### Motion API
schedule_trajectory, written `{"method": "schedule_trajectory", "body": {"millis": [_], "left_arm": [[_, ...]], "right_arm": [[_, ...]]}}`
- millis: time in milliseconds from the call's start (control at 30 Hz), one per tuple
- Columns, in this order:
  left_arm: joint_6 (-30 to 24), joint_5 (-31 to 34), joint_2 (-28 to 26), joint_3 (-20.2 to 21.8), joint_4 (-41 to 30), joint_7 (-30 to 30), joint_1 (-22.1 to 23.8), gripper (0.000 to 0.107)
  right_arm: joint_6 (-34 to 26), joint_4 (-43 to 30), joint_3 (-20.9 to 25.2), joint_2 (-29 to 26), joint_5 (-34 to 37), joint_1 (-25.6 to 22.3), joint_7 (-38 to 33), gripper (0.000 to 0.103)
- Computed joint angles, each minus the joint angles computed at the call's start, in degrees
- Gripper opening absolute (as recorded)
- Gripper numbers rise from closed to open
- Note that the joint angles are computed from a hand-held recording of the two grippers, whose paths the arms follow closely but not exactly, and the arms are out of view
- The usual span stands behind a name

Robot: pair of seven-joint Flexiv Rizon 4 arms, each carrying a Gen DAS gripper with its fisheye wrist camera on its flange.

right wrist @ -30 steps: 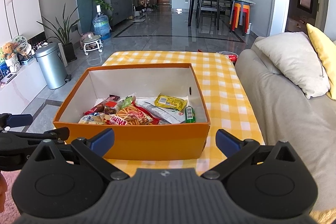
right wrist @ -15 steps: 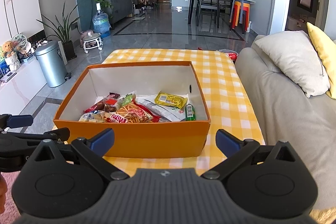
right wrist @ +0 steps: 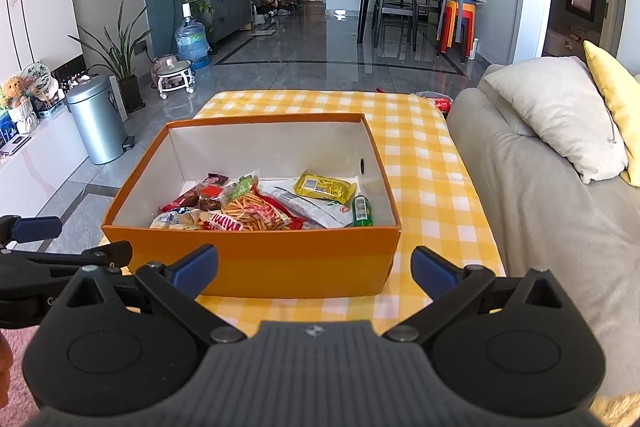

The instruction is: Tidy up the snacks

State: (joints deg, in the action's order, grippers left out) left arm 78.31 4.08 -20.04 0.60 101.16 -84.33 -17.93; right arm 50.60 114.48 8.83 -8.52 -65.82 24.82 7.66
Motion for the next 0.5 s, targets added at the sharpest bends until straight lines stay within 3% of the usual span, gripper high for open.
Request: {"method": "schedule_trajectory", "body": {"millis": [500], "left_arm": [[-0.3,0.2,0.3,-0.2,0.2,-0.1,0.1,0.095]], "right_arm": [[-0.1,0.0,0.1,0.0,0.6,0.1,0.0,0.099]]}}
